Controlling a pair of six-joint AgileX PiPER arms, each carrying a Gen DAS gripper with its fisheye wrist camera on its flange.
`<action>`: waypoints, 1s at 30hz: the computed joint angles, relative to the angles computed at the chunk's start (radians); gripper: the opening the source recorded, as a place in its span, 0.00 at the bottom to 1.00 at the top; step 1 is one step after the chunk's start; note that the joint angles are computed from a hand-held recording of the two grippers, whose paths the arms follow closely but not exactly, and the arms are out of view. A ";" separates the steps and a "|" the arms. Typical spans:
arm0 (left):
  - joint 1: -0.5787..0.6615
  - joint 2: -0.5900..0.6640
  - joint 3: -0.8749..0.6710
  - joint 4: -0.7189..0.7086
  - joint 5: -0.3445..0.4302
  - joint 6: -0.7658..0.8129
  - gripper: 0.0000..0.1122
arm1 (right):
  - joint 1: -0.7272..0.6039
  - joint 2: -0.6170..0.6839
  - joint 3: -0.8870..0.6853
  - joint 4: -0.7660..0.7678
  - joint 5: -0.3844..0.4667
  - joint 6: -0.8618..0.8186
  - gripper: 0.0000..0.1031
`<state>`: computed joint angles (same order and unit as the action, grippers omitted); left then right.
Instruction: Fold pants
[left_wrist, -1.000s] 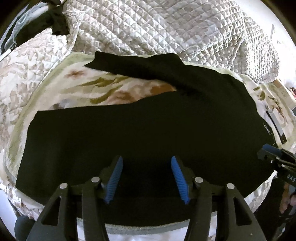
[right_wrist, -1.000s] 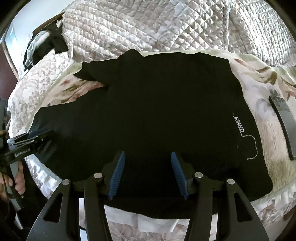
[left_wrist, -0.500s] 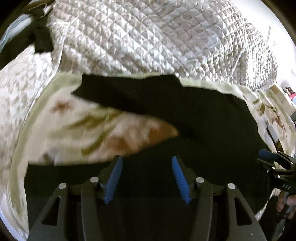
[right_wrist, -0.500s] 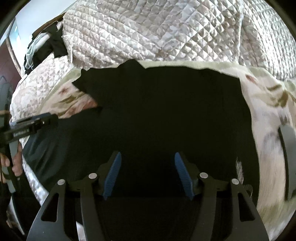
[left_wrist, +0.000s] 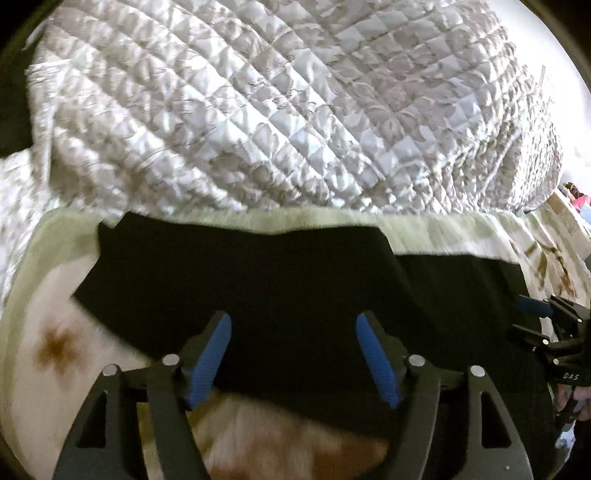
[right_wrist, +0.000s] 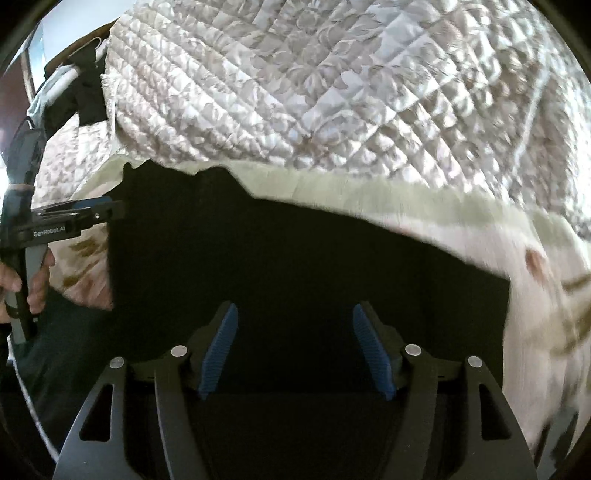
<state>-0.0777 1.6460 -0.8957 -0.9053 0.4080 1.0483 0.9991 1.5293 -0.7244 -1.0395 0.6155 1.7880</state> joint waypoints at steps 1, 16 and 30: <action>-0.007 0.031 -0.027 -0.011 0.000 0.009 0.67 | -0.055 0.015 -0.014 -0.005 -0.041 -0.049 0.64; -0.115 0.286 -0.223 0.070 -0.083 -0.052 0.36 | -0.388 0.247 -0.228 0.281 -0.204 -0.660 0.59; 0.048 -0.222 0.129 -0.091 0.027 0.155 0.02 | 0.065 -0.087 -0.111 0.065 0.155 -0.237 0.10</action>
